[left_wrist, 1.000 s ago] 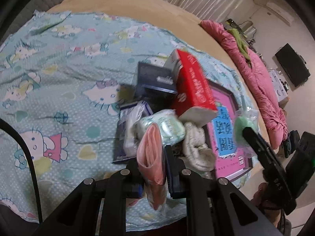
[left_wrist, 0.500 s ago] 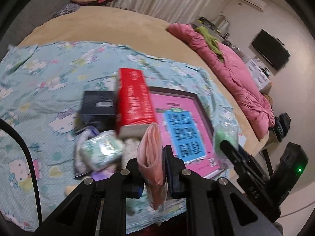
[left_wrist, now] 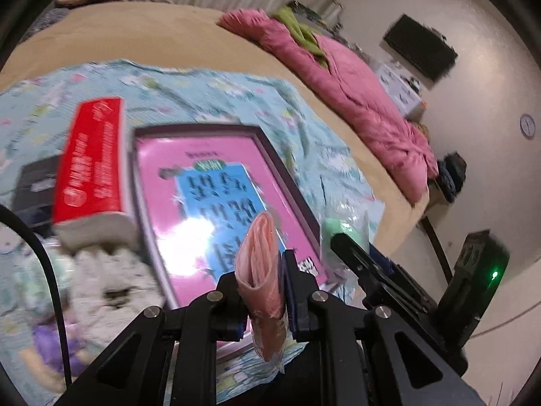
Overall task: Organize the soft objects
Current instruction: 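Carry the pink towel and green ball over the pink book box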
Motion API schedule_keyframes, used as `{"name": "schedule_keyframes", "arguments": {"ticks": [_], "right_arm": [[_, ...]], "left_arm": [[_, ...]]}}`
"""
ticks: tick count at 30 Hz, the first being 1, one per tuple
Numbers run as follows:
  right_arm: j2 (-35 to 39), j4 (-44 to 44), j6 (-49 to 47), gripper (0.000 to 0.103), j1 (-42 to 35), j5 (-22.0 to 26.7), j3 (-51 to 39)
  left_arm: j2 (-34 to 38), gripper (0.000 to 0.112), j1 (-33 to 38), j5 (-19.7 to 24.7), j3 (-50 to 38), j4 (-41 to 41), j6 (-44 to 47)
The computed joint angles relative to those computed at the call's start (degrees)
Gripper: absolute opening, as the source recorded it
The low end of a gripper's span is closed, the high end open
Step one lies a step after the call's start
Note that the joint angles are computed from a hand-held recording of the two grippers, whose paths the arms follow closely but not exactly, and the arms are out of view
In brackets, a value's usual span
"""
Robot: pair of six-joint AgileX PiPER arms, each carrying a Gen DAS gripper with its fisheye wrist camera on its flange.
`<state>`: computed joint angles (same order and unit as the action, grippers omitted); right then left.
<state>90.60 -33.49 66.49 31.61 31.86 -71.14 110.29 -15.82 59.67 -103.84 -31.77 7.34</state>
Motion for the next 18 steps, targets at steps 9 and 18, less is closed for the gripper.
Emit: {"name": "schedule_keyframes", "arguments": {"ticks": [9, 18], "right_arm": [[3.01, 2.5, -4.29, 0.052, -0.82, 2.43, -0.67], [6.56, 8.9, -10.11, 0.052, -1.87, 4.34, -2.62]], "left_arm": [[5.21, 0.018, -3.29, -1.53, -0.01, 0.42, 2.56], [8.16, 0.018, -3.62, -2.73, 0.01, 1.86, 3.97]]}}
